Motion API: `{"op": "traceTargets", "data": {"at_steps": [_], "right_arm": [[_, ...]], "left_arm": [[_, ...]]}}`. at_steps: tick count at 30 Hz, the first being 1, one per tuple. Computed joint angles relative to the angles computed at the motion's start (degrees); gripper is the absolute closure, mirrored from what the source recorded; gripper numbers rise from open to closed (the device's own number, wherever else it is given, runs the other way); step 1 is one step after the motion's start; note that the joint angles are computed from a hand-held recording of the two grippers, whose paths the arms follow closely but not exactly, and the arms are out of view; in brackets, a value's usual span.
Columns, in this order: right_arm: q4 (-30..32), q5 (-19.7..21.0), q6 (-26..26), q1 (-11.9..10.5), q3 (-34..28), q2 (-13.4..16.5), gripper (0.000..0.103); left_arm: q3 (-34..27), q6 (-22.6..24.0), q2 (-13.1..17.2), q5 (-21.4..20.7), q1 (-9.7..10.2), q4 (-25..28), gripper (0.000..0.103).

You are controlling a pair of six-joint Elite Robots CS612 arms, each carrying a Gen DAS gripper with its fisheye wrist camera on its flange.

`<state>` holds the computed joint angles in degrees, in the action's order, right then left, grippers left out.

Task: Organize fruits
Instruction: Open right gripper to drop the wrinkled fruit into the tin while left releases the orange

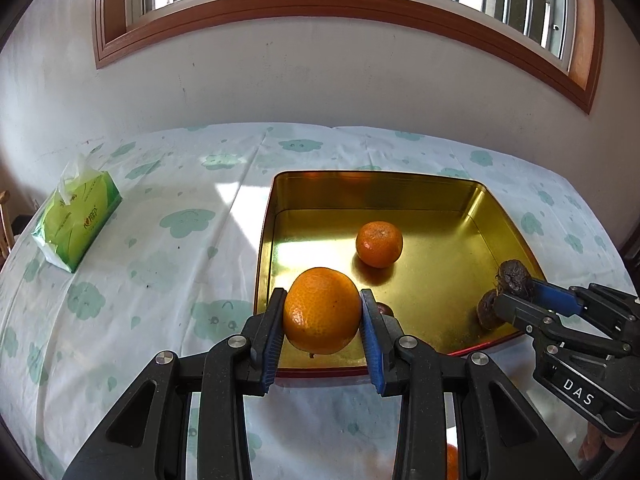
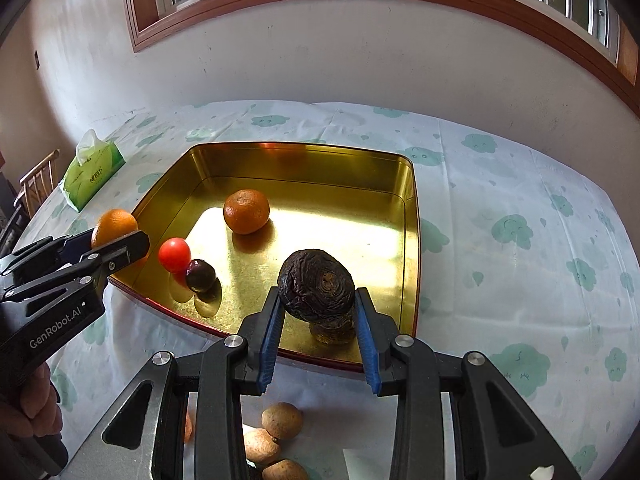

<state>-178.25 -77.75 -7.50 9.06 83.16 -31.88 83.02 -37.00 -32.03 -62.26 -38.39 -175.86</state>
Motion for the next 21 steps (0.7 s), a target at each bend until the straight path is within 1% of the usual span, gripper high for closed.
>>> {"op": "traceTargets", "data": {"at_steps": [7, 10, 13, 15, 21], "right_arm": [[1.9, -0.3, 0.0, 0.3, -1.7, 1.0, 0.071], [2.0, -0.6, -0.1, 0.4, -2.1, 1.2, 0.071], [2.0, -1.1, -0.5, 0.6, -2.4, 1.4, 0.071], [2.0, -1.2, -0.6, 0.7, -2.5, 1.5, 0.070], [1.6, -1.3, -0.6, 0.7, -2.3, 1.4, 0.069]], "left_arm": [[-1.0, -1.1, 0.7, -0.6, 0.36, 2.7, 0.067], [-1.3, -0.4, 0.9, 0.1, 0.23, 2.9, 0.067], [-2.0, -0.7, 1.2, -0.6, 0.37, 4.7, 0.067], [-1.9, -1.3, 1.2, -1.0, 0.47, 4.2, 0.066], [-1.8, -1.2, 1.1, -1.0, 0.51, 4.1, 0.066]]}}
